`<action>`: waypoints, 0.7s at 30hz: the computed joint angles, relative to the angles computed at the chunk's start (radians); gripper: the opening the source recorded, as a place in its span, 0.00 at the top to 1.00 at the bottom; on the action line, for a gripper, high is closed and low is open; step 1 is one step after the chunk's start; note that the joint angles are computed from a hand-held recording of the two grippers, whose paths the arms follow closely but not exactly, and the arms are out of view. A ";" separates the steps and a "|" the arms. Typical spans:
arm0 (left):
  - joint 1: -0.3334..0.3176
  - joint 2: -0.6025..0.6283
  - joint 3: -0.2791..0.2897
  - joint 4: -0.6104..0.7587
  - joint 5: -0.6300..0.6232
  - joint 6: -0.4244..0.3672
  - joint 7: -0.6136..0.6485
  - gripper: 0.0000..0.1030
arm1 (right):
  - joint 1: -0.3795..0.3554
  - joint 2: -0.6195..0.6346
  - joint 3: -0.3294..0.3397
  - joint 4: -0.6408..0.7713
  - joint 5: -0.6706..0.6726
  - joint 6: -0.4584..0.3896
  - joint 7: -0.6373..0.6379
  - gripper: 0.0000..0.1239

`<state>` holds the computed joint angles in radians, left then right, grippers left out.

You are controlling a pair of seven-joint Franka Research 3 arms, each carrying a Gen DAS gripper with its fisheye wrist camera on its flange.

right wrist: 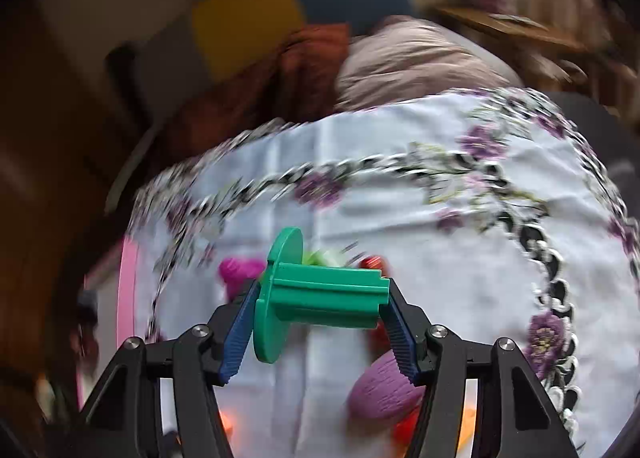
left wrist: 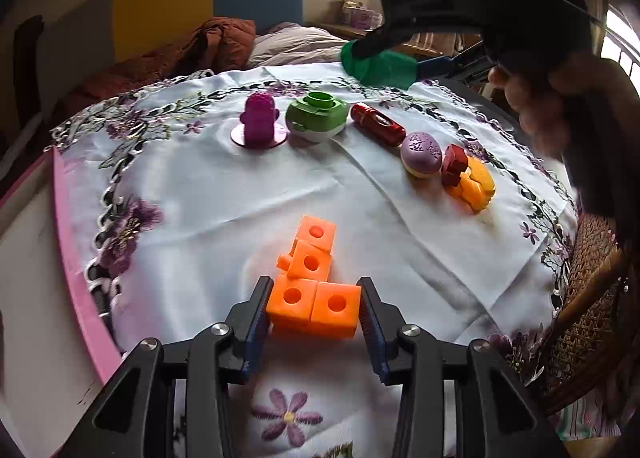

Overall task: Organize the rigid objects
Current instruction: 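Grasp the green spool-shaped piece with the right gripper while the left lifts the orange cubes, then carry the orange cubes into the tray and open the left gripper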

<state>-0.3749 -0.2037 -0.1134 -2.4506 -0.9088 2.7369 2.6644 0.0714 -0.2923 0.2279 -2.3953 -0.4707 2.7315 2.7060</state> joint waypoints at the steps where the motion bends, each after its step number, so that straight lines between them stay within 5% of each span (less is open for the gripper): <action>1: 0.003 -0.006 -0.001 -0.003 0.007 0.001 -0.010 0.59 | 0.021 0.019 -0.005 0.011 0.017 0.004 -0.041 0.51; 10: 0.015 -0.104 0.056 -0.030 0.019 -0.027 -0.081 0.59 | 0.178 0.163 -0.052 0.091 0.186 -0.050 -0.346 0.51; 21: 0.162 -0.025 0.120 0.125 0.137 -0.067 -0.320 0.59 | 0.236 0.220 -0.089 0.124 0.182 -0.088 -0.371 0.51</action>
<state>-0.2132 -0.2284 0.0067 -2.3255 -0.7721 2.6696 2.3439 0.3078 -0.0726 0.1389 -2.2711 -0.2885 2.6433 2.3350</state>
